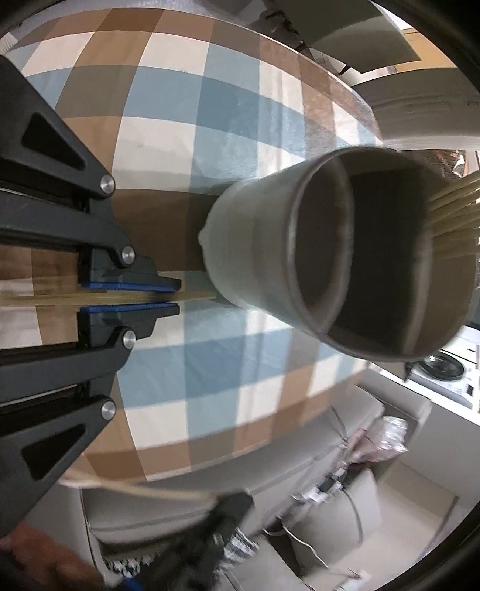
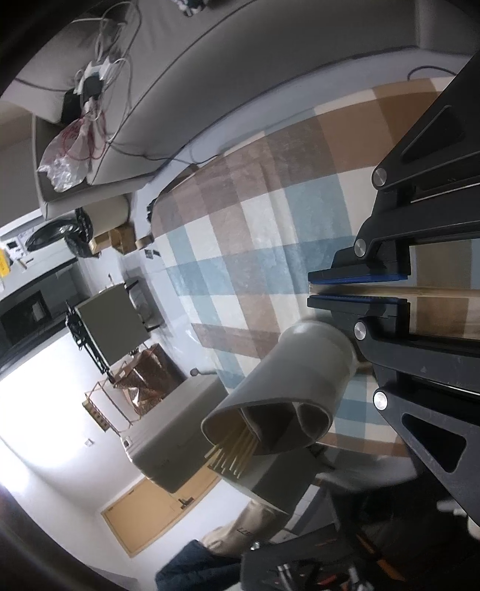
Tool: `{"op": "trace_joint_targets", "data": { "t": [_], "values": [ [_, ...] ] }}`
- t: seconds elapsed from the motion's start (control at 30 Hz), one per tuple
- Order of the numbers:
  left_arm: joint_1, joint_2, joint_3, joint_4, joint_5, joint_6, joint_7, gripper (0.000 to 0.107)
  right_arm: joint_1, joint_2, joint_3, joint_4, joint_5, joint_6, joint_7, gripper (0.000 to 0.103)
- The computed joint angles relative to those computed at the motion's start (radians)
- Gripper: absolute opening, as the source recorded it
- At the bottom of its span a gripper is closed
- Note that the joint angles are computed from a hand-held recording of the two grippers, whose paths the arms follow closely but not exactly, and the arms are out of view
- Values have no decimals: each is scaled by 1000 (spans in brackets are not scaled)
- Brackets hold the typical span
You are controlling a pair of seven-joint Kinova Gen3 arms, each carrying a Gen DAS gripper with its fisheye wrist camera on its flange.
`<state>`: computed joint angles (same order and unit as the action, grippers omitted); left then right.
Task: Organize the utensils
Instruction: 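Close the left tool on the last chopstick and lift it, then raise both held chopsticks upright above the holder opening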
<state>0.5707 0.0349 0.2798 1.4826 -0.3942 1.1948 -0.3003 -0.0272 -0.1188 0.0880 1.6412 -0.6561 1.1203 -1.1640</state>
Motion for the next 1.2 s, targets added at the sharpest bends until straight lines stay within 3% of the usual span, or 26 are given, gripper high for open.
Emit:
{"op": "trace_joint_targets", "data": {
  "t": [0.13, 0.3, 0.77, 1.0, 1.2],
  "values": [
    [-2, -28, 12, 1, -41, -40, 20, 1, -21, -35, -4, 48, -38, -78, 81, 5],
    [23, -12, 27, -35, -90, -24, 11, 1, -93, -100, -3, 122, -57, -209, 194, 5],
    [-29, -50, 13, -77, 6, -21, -71, 0, -189, -127, 11, 132, -90, -279, 263, 5],
    [-77, -87, 22, -126, 23, -19, -106, 0, -245, -129, 44, 101, -174, -322, 336, 5],
    [-118, -76, 6, -236, 9, 9, -210, 0, -273, -76, 52, 12, -271, -321, 445, 5]
  ]
}}
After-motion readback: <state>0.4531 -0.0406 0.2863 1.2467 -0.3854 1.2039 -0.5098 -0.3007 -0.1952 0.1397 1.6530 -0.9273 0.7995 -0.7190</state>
